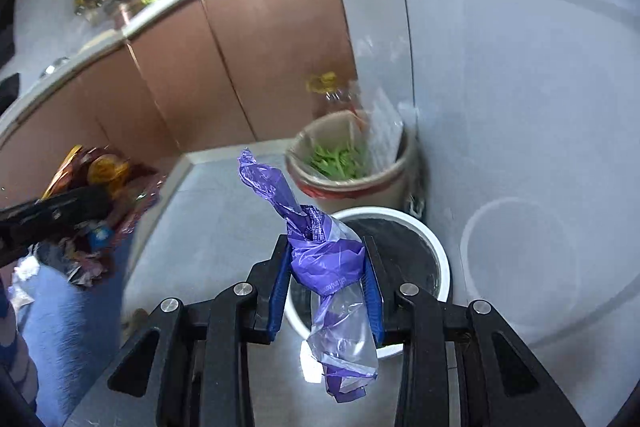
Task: Collect trash
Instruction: 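Carry both held wrappers to the trash bin and open both tools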
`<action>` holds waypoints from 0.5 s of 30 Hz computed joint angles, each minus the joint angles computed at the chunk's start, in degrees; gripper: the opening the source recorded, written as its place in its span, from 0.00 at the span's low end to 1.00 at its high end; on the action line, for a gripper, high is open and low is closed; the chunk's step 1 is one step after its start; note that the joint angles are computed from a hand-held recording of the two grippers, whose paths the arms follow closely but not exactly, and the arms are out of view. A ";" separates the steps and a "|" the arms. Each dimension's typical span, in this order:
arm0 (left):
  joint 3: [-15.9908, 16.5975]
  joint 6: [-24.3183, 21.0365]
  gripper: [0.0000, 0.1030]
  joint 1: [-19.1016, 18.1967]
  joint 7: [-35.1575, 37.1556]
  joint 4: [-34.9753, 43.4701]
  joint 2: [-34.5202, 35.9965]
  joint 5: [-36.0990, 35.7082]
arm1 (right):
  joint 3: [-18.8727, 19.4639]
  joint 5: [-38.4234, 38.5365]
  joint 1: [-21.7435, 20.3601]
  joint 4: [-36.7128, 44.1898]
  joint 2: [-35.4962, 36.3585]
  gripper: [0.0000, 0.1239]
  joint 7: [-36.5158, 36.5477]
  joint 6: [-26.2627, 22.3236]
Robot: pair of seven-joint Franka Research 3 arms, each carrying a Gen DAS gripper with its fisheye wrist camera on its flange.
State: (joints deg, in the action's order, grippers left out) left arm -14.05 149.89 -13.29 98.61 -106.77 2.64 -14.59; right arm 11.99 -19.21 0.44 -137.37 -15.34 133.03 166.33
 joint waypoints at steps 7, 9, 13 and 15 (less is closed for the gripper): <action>-2.18 -3.75 0.32 -0.27 -4.77 13.20 14.21 3.82 | -2.28 -7.18 0.20 7.61 10.79 0.29 4.65 -4.30; -2.44 -3.52 0.43 -0.31 -6.38 14.92 16.13 4.94 | -3.63 -7.82 1.41 8.71 11.95 0.33 5.06 -6.06; -3.78 -3.79 0.46 0.52 -7.04 17.40 18.43 4.62 | -6.17 -11.27 3.79 9.66 12.36 0.41 6.95 -9.37; -4.34 -3.99 0.46 0.90 -6.82 17.85 18.62 4.31 | -7.32 -12.23 5.05 9.60 11.94 0.43 7.51 -10.08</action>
